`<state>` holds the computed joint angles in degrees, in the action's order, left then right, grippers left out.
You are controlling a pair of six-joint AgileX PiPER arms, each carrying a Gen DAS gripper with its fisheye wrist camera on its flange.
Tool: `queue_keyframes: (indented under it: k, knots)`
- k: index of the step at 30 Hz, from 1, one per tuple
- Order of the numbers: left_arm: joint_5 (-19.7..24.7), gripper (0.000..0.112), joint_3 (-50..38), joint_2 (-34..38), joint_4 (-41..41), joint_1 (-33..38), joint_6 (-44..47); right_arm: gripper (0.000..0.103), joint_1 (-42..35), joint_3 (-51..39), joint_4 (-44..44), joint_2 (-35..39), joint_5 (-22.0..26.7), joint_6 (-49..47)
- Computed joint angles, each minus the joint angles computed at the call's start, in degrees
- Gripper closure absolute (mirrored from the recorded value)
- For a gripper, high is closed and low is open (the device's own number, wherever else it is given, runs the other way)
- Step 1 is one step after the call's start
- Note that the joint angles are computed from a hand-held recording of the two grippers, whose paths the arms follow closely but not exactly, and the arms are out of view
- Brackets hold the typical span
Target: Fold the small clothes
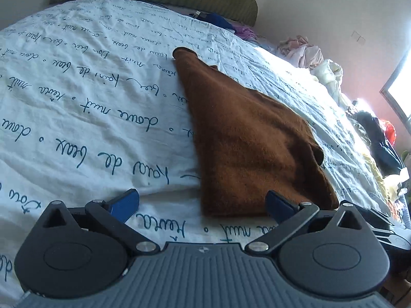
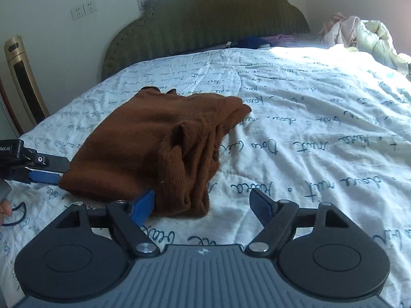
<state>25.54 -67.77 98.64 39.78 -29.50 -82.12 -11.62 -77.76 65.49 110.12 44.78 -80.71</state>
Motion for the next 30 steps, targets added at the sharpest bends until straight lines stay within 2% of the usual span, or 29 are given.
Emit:
queue_keyframes:
  k: [3, 5, 10, 23, 27, 30]
  knots:
    - [3.2, 0.009, 0.4, 0.5, 5.8, -3.6, -6.8, 0.023, -1.2, 2.6, -0.2, -1.3, 0.2, -2.0]
    - [6.0, 0.009, -0.4, 1.3, 7.6, -5.5, -8.1, 0.023, -1.1, 3.9, 0.1, -1.6, -1.6, -3.4]
    - [11.1, 0.009, -2.0, 2.6, 9.9, -8.3, -9.0, 0.023, -1.1, 2.4, -0.9, -0.3, -1.6, -1.3]
    - [17.3, 0.009, -12.5, 7.0, 5.4, -8.5, 0.5, 0.022, 0.6, 0.9, -1.6, -0.6, -1.5, 1.3]
    - [18.9, 0.009, -12.2, 7.4, 5.6, -9.8, 1.2, 0.022, 1.2, 1.8, -2.8, -1.4, -1.3, 0.8]
    - [18.4, 0.009, -9.4, 7.3, 5.6, -10.2, -1.5, 0.022, 1.2, 3.4, -2.8, -1.7, -2.4, 0.6]
